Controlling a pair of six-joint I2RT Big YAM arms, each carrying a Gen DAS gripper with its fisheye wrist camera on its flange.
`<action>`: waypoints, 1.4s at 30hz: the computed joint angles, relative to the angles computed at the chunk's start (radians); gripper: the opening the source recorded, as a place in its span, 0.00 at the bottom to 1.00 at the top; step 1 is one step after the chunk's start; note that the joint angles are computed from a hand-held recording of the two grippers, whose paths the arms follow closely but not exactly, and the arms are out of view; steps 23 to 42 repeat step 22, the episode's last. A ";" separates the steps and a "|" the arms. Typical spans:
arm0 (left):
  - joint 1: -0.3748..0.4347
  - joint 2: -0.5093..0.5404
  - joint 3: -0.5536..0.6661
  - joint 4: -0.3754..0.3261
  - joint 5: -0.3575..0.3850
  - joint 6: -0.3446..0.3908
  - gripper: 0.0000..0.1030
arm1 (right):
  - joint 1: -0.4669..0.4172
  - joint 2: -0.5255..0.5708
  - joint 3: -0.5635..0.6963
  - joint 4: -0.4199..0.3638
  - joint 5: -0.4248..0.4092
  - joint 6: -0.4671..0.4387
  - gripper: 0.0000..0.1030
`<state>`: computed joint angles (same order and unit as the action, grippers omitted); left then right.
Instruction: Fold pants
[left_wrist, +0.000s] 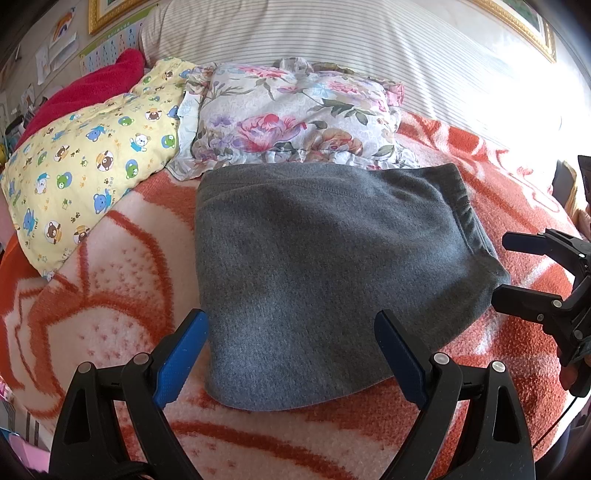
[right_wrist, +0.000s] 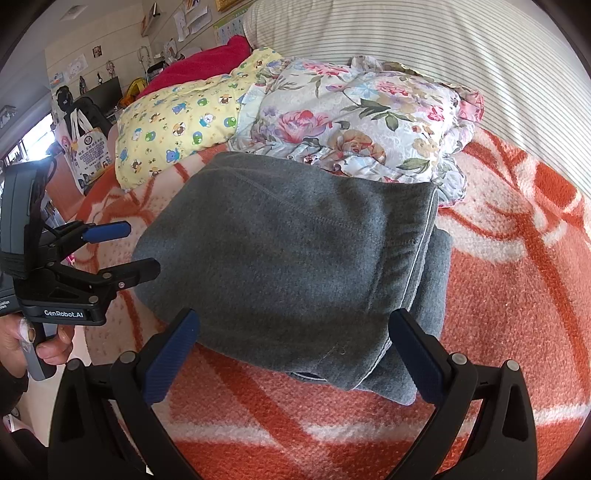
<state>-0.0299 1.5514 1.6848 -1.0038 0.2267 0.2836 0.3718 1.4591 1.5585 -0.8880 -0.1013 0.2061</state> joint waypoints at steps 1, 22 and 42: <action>0.000 0.000 0.000 0.000 0.000 0.000 0.89 | 0.001 0.001 0.001 0.000 0.000 0.001 0.99; -0.003 0.001 0.019 -0.017 -0.008 0.023 0.89 | -0.001 -0.015 -0.015 0.017 -0.012 0.026 0.99; -0.003 0.001 0.019 -0.017 -0.008 0.023 0.89 | -0.001 -0.015 -0.015 0.017 -0.012 0.026 0.99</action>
